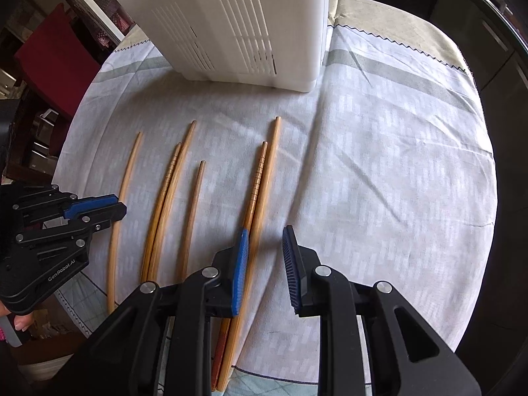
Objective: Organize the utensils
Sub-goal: 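Lower both grippers onto the next wooden chopsticks and close them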
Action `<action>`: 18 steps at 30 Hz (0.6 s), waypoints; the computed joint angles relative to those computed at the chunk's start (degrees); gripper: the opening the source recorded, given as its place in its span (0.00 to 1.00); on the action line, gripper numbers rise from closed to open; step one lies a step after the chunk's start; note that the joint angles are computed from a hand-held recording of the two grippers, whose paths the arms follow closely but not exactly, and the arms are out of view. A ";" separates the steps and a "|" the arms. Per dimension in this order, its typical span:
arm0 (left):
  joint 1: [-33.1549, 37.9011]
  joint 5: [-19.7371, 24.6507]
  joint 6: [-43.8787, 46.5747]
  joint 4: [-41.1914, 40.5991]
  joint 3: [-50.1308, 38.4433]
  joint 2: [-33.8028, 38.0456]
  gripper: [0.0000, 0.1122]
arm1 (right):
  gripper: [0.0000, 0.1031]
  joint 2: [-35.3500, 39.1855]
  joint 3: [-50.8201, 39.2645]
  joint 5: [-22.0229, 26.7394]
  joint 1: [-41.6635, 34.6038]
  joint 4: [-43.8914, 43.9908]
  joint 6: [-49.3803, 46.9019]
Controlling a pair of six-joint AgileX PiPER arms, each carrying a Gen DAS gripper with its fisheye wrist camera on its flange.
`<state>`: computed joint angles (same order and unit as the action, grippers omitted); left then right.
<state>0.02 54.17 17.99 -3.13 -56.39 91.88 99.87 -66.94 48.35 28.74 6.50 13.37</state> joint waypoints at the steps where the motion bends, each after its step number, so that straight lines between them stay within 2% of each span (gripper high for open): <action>1: -0.45 0.71 -0.57 0.08 -0.05 -0.73 0.09 | 0.22 0.42 -0.30 -0.08 0.23 -0.21 0.30; 4: 0.00 0.18 0.11 -0.03 -0.14 -0.08 0.09 | 0.19 1.90 -2.17 0.92 1.87 -3.51 3.60; 11: -0.89 1.06 -1.75 0.74 0.04 -0.90 0.09 | 0.18 4.60 -4.92 2.17 3.33 -4.10 4.01; 18: -0.98 3.43 -3.94 0.86 -2.91 1.39 0.10 | 0.17 8.52 -10.42 5.01 4.60 -6.40 6.16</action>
<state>-0.97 57.60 14.06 -2.28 -59.30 93.27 108.39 -77.37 53.36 33.34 0.10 19.53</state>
